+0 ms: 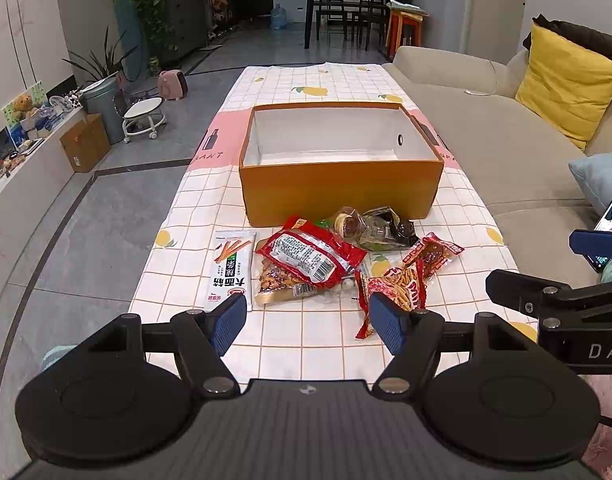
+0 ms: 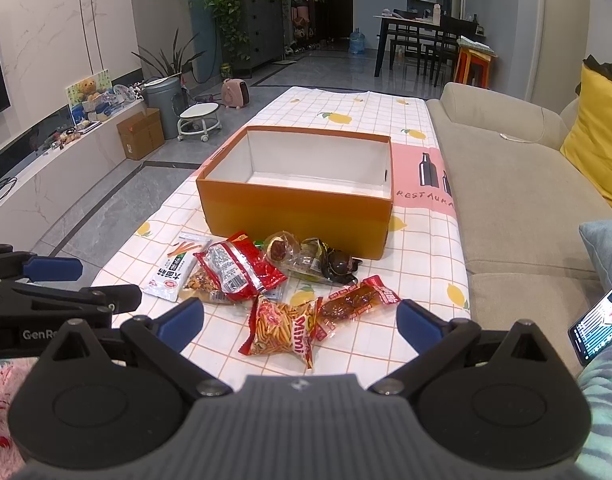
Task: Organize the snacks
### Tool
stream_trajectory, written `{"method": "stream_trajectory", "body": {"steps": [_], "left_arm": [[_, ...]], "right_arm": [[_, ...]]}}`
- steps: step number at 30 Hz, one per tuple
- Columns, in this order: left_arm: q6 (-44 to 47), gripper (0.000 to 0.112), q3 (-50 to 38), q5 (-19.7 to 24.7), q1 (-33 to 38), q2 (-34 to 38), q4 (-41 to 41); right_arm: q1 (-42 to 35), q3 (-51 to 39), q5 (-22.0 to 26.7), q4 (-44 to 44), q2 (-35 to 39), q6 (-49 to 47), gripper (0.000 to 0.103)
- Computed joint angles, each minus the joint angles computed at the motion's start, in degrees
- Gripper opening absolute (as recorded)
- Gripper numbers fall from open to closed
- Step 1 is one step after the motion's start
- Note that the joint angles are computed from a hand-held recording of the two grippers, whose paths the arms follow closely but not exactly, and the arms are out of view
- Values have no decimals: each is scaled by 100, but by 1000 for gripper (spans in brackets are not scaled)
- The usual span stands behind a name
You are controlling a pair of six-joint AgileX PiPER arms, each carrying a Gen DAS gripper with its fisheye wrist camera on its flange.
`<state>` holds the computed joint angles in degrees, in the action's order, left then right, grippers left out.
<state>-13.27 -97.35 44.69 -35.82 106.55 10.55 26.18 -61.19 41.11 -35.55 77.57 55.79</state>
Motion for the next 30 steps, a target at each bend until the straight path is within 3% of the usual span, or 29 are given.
{"method": "stream_trajectory", "body": {"steps": [30], "left_arm": [[2, 82, -24, 23, -6, 8, 13]], "right_arm": [[26, 71, -3, 22, -42, 16, 99]]}}
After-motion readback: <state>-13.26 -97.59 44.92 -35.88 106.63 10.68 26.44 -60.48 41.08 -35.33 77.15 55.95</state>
